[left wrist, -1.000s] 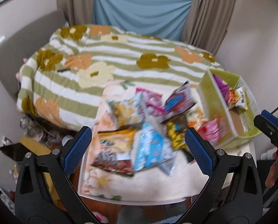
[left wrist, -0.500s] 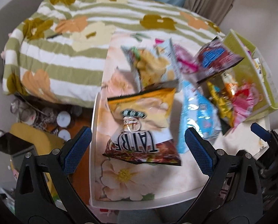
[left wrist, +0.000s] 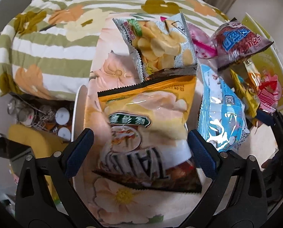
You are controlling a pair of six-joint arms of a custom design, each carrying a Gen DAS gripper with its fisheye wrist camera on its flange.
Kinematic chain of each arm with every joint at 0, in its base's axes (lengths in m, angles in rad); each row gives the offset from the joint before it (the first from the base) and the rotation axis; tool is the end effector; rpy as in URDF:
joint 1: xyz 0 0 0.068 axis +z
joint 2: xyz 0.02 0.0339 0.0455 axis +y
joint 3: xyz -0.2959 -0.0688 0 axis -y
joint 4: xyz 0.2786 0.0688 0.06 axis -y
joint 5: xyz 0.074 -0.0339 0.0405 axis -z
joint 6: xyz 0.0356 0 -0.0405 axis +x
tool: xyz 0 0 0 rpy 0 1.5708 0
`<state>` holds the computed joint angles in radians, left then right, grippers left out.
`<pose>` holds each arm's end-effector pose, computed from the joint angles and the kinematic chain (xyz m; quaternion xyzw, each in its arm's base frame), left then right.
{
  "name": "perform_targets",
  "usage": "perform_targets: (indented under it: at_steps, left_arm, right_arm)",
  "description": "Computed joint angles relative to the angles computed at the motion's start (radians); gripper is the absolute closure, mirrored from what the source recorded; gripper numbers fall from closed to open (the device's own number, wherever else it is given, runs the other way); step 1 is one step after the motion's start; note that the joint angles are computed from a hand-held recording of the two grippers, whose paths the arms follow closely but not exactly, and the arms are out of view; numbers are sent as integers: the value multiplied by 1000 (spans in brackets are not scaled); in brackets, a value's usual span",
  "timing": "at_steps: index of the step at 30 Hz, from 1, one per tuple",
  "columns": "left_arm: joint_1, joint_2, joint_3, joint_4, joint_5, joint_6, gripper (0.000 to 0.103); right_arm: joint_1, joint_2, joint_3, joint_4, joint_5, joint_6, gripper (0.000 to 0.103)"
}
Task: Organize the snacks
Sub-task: 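Grasp the yellow TAIR bag with the left tool while the right tool grasps the blue bag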
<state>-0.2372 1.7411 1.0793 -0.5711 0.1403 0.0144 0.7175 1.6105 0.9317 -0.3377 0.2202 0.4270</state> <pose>0.3517 -0.0901 0.1782 0.1351 0.9741 -0.0873 0.1590 0.2639 0.2200 0.1885 -0.1086 0.9503 0.0584 0.2859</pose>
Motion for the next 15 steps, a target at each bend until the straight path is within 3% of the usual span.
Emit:
perform_targets:
  at_steps: [2,15]
  left_arm:
    - [-4,18,10,-7,-4,3,15]
    - [2,28,-5,-24,-2,8,30]
  right_arm:
    - [1,14,12,6,4,-31,4]
    - [36,101,86,8,57,-204,4]
